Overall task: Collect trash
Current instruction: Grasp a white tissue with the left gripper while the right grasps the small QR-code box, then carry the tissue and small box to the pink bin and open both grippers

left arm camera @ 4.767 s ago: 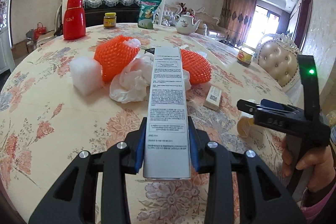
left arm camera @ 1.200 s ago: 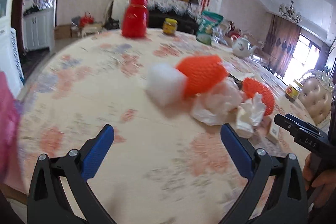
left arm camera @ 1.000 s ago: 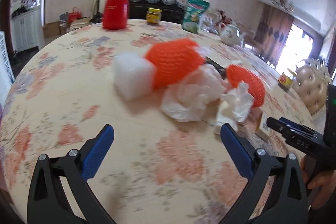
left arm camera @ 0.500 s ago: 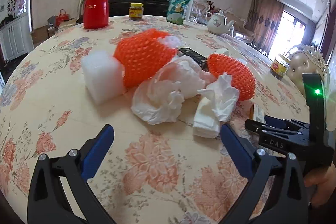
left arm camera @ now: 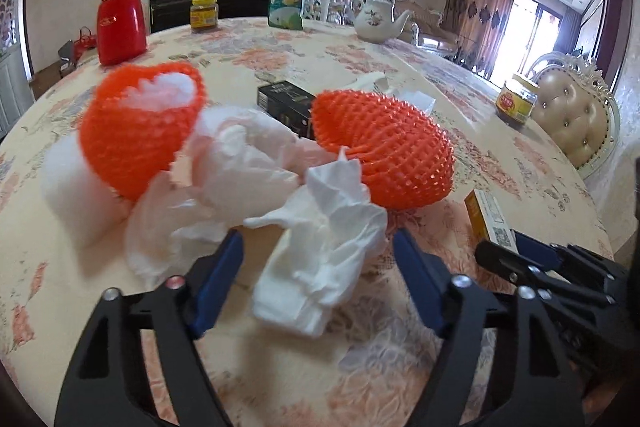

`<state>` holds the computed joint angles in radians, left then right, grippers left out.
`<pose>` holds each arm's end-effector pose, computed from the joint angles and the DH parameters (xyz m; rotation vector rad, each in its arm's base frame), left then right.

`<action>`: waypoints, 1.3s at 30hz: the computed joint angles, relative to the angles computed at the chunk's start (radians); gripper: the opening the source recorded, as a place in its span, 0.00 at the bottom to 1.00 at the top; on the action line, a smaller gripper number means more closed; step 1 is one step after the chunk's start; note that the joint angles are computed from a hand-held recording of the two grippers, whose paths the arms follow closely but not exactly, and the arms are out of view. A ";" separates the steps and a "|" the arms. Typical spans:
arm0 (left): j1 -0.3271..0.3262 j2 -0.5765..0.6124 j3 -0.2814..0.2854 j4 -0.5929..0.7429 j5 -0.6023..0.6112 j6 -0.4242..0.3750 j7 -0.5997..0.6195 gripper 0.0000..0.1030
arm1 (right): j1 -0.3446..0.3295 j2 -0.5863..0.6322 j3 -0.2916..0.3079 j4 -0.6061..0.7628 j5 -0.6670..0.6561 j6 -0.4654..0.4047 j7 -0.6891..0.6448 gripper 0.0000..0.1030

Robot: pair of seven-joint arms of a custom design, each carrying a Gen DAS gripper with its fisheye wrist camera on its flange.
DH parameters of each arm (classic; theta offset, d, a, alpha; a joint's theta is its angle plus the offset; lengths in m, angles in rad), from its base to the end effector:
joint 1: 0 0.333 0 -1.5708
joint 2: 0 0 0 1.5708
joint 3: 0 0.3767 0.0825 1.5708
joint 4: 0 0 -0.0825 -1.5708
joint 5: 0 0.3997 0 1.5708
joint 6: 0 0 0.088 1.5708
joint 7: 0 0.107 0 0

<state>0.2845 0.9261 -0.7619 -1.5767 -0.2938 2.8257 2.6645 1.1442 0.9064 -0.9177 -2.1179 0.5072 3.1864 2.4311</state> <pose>0.7637 -0.2058 0.2741 -0.8908 2.6350 -1.1994 0.6229 0.1587 0.2328 -0.9985 2.3326 -0.8440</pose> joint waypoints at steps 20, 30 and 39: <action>0.320 0.040 -0.258 -0.181 0.042 0.081 0.098 0.14 | 0.065 0.028 -0.015 0.012 0.106 0.063 -0.089 0.38; 0.425 0.074 -0.314 -0.203 0.089 0.096 0.084 0.14 | 0.120 0.090 -0.052 0.086 0.129 0.094 -0.185 0.38; 0.556 0.154 -0.405 -0.246 0.201 0.184 0.087 0.14 | 0.094 0.118 -0.021 0.204 0.150 0.120 -0.314 0.38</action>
<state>0.8404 1.0804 -1.1674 -1.8225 -0.0925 3.0092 2.7520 1.2379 1.0248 -0.9383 -1.9137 0.6574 3.3063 2.1171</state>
